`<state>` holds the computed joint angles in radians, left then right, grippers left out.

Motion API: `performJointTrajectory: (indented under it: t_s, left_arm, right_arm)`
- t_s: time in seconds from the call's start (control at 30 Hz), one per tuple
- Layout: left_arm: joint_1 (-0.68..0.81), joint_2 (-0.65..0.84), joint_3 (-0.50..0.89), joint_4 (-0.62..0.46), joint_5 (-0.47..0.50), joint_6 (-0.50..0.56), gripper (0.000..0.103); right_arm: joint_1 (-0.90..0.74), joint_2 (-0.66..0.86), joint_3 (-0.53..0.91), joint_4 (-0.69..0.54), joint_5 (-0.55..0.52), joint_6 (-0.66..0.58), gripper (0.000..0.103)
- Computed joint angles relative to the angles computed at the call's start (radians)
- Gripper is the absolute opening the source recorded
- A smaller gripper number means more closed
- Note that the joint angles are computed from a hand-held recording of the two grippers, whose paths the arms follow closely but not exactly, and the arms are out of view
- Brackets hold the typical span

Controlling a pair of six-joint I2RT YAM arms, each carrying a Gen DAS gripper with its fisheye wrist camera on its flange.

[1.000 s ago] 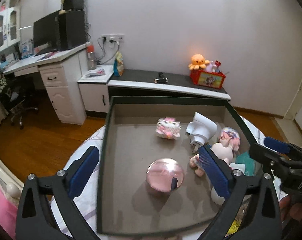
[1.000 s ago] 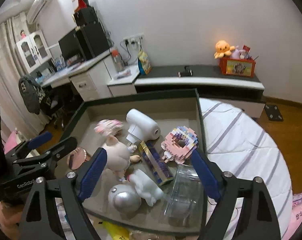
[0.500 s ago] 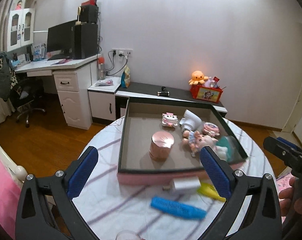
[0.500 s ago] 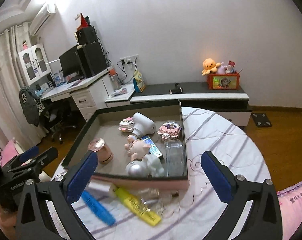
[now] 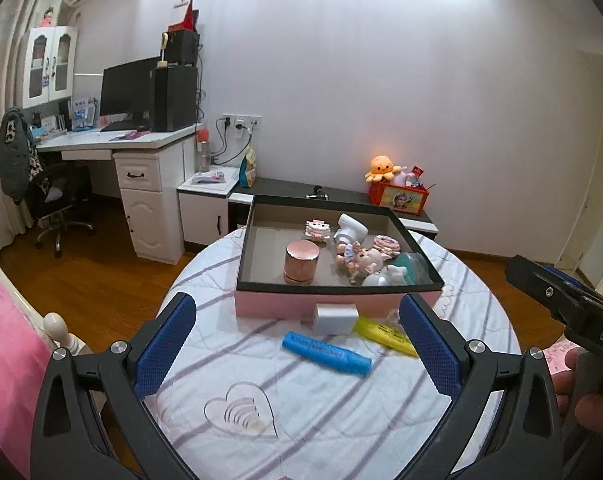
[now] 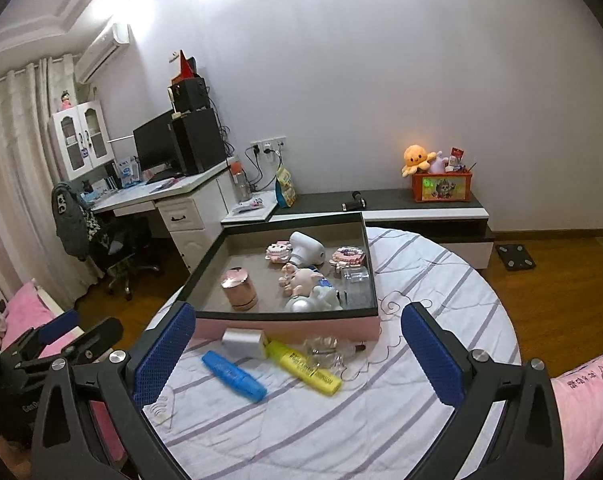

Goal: Organize rigid objects
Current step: 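Withdraw both tools and reach toward the blue highlighter and glass bottle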

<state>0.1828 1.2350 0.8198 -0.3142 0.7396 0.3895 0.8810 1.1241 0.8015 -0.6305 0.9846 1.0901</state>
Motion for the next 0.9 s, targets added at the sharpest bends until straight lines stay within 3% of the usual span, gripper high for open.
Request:
performJointTrajectory:
  t_s: [0.23, 0.37, 0.9]
  left_arm:
    - [0.079, -0.081, -0.054, -0.058, 0.054, 0.06, 0.103]
    - [0.106, -0.119, -0.085, -0.098, 0.072, 0.108, 0.103]
    - [0.13, -0.123, -0.094, -0.134, 0.085, 0.153, 0.103]
  right_arm:
    - [0.19, 0.065, 0.064, -0.275, 0.113, 0.325, 0.103]
    - [0.255, 0.108, 0.094, -0.381, 0.135, 0.449, 0.103]
    - [0.276, 0.114, 0.082, -0.403, 0.123, 0.498, 0.103]
